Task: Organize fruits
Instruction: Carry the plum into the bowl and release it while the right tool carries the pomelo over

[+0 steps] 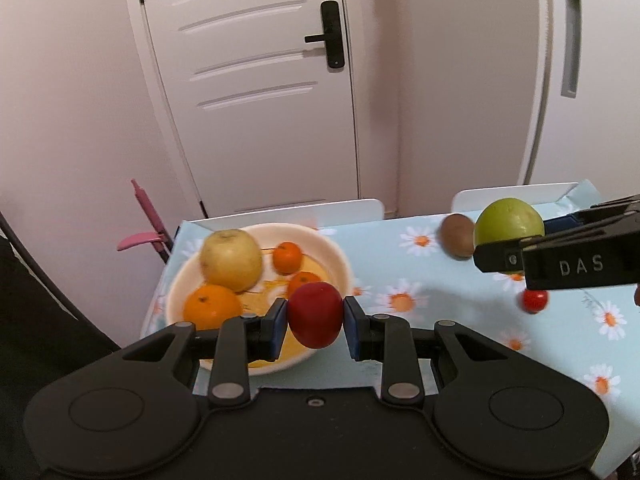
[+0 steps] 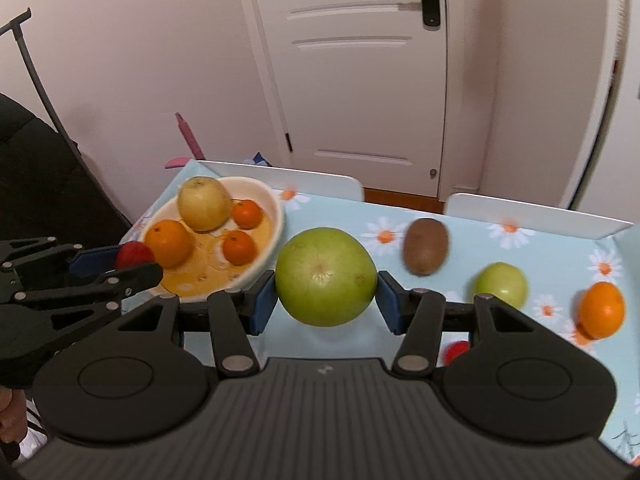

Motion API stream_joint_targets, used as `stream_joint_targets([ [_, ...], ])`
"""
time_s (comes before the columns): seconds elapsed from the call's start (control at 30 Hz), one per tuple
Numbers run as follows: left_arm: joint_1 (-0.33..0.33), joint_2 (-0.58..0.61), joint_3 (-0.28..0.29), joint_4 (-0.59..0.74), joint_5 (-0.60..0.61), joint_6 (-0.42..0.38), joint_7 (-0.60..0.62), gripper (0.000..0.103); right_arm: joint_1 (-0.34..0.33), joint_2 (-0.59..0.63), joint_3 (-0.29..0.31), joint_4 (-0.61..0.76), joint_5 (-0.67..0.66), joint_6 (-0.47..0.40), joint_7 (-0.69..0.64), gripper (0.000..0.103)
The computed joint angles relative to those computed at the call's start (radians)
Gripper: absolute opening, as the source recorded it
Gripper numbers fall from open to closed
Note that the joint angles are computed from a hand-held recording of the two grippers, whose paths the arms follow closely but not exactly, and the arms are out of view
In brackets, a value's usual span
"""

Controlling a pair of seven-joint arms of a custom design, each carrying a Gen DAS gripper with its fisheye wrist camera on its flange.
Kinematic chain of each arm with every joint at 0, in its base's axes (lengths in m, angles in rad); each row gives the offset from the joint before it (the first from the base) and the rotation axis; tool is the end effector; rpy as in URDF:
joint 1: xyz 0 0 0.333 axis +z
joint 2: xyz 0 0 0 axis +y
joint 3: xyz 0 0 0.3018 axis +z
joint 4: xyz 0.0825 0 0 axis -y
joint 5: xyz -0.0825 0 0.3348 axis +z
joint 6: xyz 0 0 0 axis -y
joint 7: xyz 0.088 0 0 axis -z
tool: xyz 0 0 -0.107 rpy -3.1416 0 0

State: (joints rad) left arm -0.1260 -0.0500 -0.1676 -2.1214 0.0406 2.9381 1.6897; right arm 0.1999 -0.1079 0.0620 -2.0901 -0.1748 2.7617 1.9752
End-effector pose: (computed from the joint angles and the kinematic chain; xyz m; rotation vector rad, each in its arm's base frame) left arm 0.5150 -0.1602 0.5476 -1.2902 2.0609 -0.8334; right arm 0.5068 0.1448 0.5687 -1.7193 1.7266 -0.5876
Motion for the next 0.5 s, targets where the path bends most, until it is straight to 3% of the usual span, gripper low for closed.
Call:
stream_joint_targets([
  [0.23,0.016,0.057,0.025,0.062,-0.219,-0.021,0.285,0.033,0.031,0.09,0.025,0.111,-0.114,-0.058,0.161,0.068],
  [0.5,0.08,0.167,-0.019,0.166,-0.385,-0.059,0.541,0.033,0.096,0.181,0.005,0.216,-0.23,-0.131,0.325,0.068],
])
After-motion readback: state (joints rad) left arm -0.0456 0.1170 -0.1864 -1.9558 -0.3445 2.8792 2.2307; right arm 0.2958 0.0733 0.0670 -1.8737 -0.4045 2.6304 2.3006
